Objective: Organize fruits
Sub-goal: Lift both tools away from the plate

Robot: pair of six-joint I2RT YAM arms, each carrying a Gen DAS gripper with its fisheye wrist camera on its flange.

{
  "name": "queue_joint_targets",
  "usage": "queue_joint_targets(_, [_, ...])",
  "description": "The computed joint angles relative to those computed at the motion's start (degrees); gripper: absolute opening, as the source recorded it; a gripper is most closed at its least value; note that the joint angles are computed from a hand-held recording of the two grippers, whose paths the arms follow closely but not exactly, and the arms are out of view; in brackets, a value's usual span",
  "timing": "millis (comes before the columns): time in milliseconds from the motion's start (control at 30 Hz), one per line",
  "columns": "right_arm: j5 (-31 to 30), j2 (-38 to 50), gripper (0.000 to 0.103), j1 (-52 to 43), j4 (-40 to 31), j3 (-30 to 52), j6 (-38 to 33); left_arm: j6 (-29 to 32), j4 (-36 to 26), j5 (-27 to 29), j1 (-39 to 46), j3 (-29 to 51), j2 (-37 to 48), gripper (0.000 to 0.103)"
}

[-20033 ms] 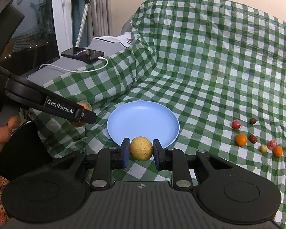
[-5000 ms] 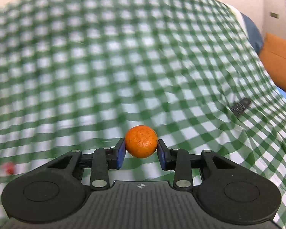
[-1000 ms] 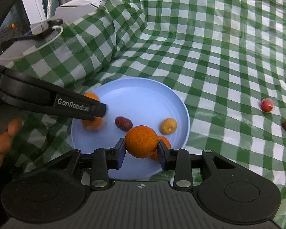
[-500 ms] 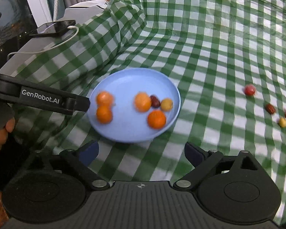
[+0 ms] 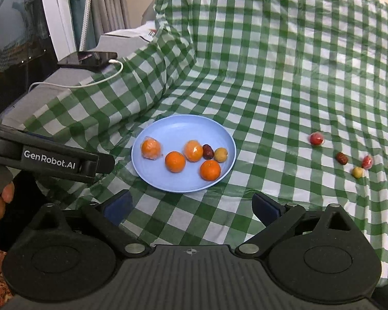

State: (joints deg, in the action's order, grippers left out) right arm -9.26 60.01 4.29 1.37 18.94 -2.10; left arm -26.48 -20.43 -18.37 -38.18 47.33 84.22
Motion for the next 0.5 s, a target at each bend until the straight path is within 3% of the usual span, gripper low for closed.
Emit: queue_joint_targets(500, [1.7, -10.6, 0.100, 1.3, -4.2, -2.9, 0.7, -2.1, -1.8, -3.6, -4.1, -2.1, -5.7, 0.103])
